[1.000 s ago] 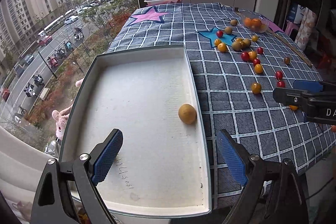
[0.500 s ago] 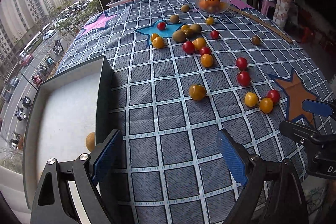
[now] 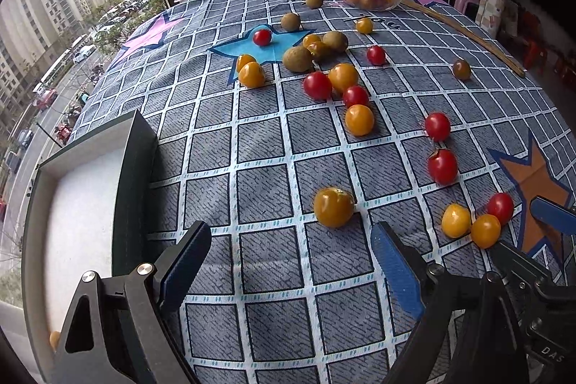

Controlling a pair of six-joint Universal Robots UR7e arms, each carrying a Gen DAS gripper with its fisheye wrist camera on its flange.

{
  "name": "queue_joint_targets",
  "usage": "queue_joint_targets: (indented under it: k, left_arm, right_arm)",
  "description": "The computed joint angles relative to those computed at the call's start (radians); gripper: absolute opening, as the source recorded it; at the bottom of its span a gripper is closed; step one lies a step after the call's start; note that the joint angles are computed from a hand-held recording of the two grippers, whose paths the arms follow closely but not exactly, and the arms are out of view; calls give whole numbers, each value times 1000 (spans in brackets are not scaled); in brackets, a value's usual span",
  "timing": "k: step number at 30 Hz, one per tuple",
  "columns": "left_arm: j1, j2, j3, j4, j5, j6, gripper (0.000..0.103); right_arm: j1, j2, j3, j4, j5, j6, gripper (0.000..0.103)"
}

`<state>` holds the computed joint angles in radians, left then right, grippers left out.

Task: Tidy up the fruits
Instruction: 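Move both open grippers back over the fruit on the cloth, then grasp a yellow cherry tomato with the left gripper while the right grasps a red one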

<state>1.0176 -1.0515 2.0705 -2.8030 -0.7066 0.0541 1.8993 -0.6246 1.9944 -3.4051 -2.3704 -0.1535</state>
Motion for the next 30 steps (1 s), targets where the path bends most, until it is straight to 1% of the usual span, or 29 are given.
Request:
queue_joint_targets:
  k: [2,4,5,6,7,8,9,10,11,12,14,16,19,22,25,30]
  left_arm:
    - [3,5,-10,-2,-23,0,79]
    - [-1,18,-21,-5,-15,1,79]
    - [0,21,-25,-6,-19,1,76]
    - [2,20,-27,-4,-34,-2,69]
    - [5,17,-31,5,-54,-8,66]
    - [6,13,-33,15,-69,-14,60]
    - [8,10,-34,21,-86,-15,52]
    - [11,6,-36,27,-112,-12,46]
    - [12,2,-33,25,-129,-8,33]
    - [6,4,-28,17,-115,-4,24]
    - [6,3,-28,19,-119,-10,23]
    - [11,-8,-26,30,-139,-26,23]
    - [15,-35,-14,51,-168,-51,23]
    - [10,-68,17,50,-175,-59,23]
    - [4,-106,49,58,-185,-73,23]
    - [-21,-166,102,61,-174,-97,23]
  right_arm:
    - [-3,10,-17,-9,3,-18,67]
    - [-5,21,-36,-13,4,-37,65]
    - [-6,26,-45,-13,6,-43,64]
    - [-7,29,-53,-10,9,-48,62]
    - [-7,32,-60,-9,12,-53,61]
    - [-7,36,-67,-7,11,-60,55]
    - [-6,39,-73,-4,11,-65,47]
    - [-6,38,-74,0,18,-66,42]
    - [-7,35,-74,5,26,-63,29]
    - [-9,31,-73,10,32,-53,22]
    - [-14,19,-64,20,54,-30,22]
    - [-23,-4,-45,35,91,7,23]
    - [-37,-36,-12,45,140,61,23]
    - [-45,-58,18,43,172,99,23]
    - [-46,-70,42,40,188,121,23]
    - [-42,-88,68,48,198,152,23]
